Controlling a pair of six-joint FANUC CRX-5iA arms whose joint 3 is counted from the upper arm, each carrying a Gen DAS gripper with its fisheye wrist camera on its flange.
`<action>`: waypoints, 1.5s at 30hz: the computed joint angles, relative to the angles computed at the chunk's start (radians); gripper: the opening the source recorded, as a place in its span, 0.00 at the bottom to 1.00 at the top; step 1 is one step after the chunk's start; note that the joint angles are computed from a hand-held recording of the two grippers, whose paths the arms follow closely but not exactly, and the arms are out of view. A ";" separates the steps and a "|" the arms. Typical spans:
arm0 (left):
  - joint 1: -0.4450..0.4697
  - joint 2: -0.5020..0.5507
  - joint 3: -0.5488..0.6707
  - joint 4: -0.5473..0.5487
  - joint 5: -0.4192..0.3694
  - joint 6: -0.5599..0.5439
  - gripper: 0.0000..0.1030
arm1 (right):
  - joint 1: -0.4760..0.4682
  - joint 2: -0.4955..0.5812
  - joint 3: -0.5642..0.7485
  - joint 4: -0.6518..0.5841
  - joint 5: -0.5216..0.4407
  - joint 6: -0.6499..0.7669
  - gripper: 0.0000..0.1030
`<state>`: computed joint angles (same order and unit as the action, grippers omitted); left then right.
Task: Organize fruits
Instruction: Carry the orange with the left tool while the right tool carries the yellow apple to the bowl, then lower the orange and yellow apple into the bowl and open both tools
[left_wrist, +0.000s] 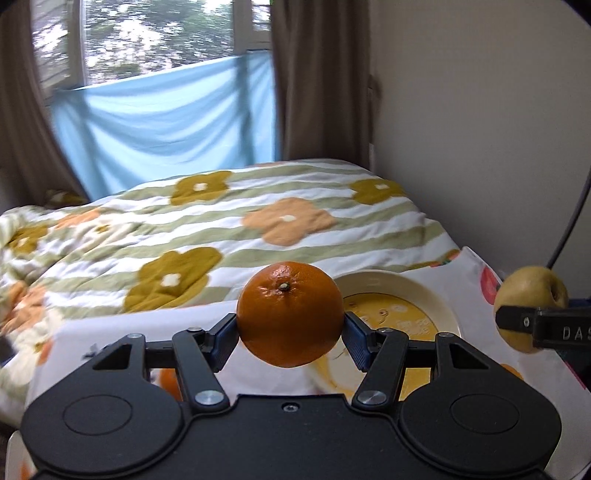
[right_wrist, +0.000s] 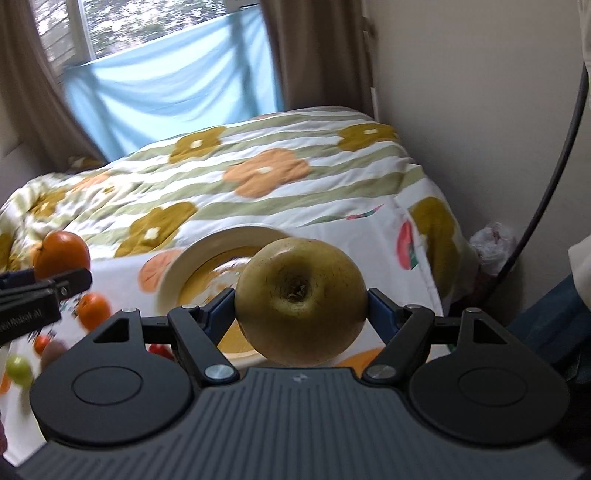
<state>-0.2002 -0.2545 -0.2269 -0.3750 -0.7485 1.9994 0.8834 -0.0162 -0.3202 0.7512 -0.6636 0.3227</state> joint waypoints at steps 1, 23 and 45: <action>0.014 0.022 0.004 0.030 0.020 -0.038 0.63 | -0.007 0.010 0.008 0.004 -0.001 -0.009 0.88; 0.051 0.411 0.183 0.225 0.076 -0.399 0.63 | -0.102 0.191 0.159 -0.038 -0.020 -0.017 0.88; 0.099 0.254 0.051 0.235 0.140 -0.385 0.94 | -0.108 0.222 0.206 -0.130 0.022 0.201 0.88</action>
<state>-0.1013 -0.0007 -0.1756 -0.1403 -0.6083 1.6146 0.7753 0.2058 -0.1139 0.6210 -0.6418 0.5237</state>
